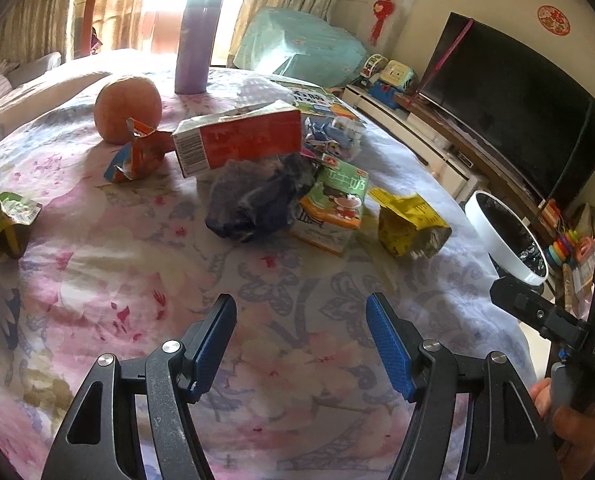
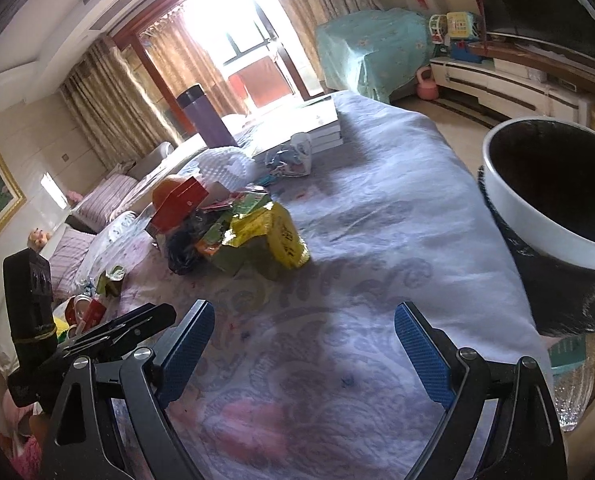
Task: Collect trash
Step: 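Move both grippers back toward the remaining wrappers on the table, then grasp the yellow snack bag with the right gripper while the left grasps the blue plastic bag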
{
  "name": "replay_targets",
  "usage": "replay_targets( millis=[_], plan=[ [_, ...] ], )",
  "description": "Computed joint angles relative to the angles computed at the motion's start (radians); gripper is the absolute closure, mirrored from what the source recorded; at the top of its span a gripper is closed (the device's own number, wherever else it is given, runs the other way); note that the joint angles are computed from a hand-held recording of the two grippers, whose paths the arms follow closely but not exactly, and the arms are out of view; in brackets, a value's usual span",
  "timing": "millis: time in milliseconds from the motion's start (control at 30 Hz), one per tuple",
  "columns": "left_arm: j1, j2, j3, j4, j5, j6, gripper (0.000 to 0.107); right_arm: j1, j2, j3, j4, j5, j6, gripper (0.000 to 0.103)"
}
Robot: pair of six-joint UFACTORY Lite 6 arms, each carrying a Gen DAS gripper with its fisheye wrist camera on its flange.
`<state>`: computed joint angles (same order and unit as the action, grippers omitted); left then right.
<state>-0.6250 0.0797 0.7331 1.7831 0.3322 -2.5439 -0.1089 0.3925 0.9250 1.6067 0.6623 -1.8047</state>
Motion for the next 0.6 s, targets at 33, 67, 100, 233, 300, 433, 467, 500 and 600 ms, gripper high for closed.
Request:
replay_targets(
  millis=[33, 67, 100, 233, 300, 433, 467, 500, 600],
  plan=[
    [0.007, 0.003, 0.002, 0.008, -0.001, -0.002, 0.040, 0.006, 0.003, 0.003, 0.003, -0.002, -0.003, 0.010],
    [0.013, 0.004, 0.004, 0.008, -0.002, 0.002, 0.040, 0.014, 0.009, 0.012, 0.002, -0.005, 0.000, 0.010],
    [0.026, 0.006, 0.008, 0.009, -0.007, 0.009, 0.040, 0.019, 0.015, 0.018, 0.004, -0.007, -0.003, 0.010],
    [0.076, 0.023, 0.024, 0.049, -0.027, 0.000, 0.040, 0.057, 0.040, 0.055, 0.015, -0.032, -0.002, 0.011],
    [0.107, 0.036, 0.038, 0.076, -0.042, -0.008, 0.040, 0.072, 0.067, 0.088, 0.004, -0.042, 0.017, 0.011],
    [0.152, 0.075, 0.080, 0.125, -0.074, -0.023, 0.040, 0.100, 0.106, 0.138, 0.004, -0.060, 0.028, 0.012],
    [0.165, 0.091, 0.098, 0.138, -0.082, -0.024, 0.040, 0.111, 0.117, 0.152, 0.008, -0.069, 0.026, 0.014],
    [0.170, 0.102, 0.109, 0.143, -0.083, -0.024, 0.040, 0.118, 0.126, 0.162, 0.009, -0.076, 0.024, 0.016],
    [0.197, 0.148, 0.152, 0.203, -0.095, -0.057, 0.040, 0.142, 0.174, 0.221, -0.017, -0.101, 0.057, 0.024]
  ],
)
